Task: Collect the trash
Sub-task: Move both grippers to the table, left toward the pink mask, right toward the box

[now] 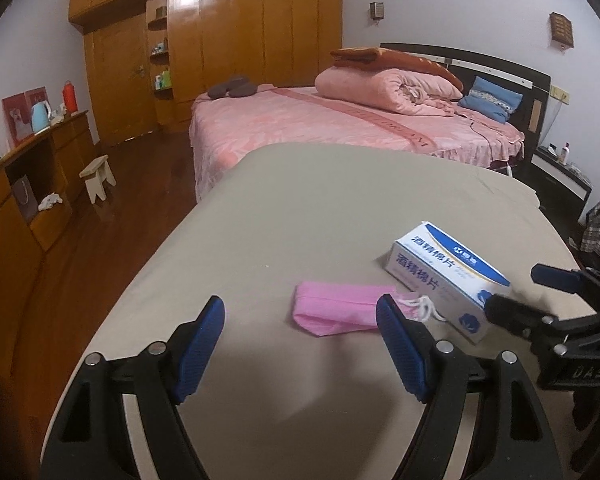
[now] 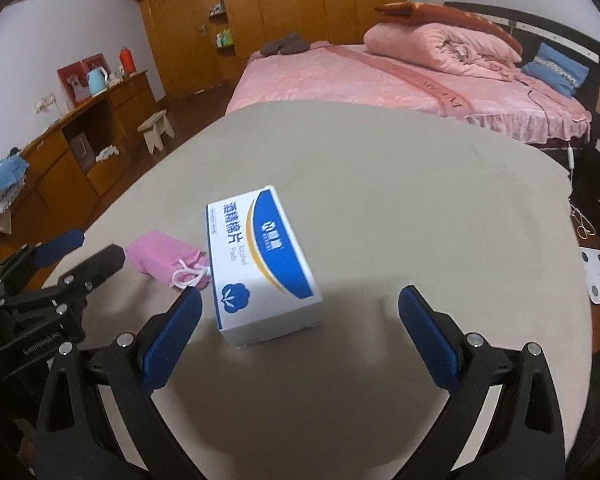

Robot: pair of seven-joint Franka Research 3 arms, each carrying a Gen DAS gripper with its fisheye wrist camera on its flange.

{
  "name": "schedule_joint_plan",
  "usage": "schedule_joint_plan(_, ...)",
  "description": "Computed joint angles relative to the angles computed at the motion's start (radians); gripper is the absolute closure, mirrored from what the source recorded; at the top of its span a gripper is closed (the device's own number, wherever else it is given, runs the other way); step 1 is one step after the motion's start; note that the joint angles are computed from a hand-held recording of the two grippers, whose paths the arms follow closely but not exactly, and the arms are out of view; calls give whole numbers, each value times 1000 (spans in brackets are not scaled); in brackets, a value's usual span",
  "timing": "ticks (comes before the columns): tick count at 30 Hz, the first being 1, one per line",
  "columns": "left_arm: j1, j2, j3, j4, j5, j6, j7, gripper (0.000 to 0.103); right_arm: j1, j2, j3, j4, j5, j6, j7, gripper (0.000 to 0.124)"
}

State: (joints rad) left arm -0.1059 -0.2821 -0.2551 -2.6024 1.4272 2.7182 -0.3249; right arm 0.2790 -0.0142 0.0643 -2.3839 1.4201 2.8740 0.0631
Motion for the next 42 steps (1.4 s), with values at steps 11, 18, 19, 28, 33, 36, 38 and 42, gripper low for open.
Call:
schedule_joint_plan(11, 7, 11, 9, 4, 15, 15, -10, 26, -8, 34, 7, 14, -160, -57, 132, 63)
schedule_joint_plan(18, 7, 46, 16, 27, -14, 28, 27, 26, -5, 6, 7, -20, -94, -11, 106, 64)
schedule_joint_plan(19, 6, 53, 17, 30, -24, 31, 38, 26, -5, 2, 4, -26, -91, 5, 110, 64)
schedule_joint_plan(28, 14, 100, 32, 52, -79, 75, 97, 26, -27, -22, -25, -63, -58, 25, 106, 64)
schedule_joint_plan(33, 14, 127, 38, 63, -138, 94, 160, 26, -22, -17, -20, -62, -31, 40, 83, 63)
schedule_joint_plan(36, 17, 142, 45, 64, -178, 115, 198, 26, -24, -7, -19, -58, -68, 39, 116, 64)
schedule_joint_plan(38, 21, 152, 50, 65, -209, 134, 224, 26, -25, -7, -18, -58, -69, 42, 114, 64)
schedule_joint_plan(42, 26, 159, 46, 68, -223, 142, 237, 26, -25, -4, -16, -57, -71, 46, 114, 64)
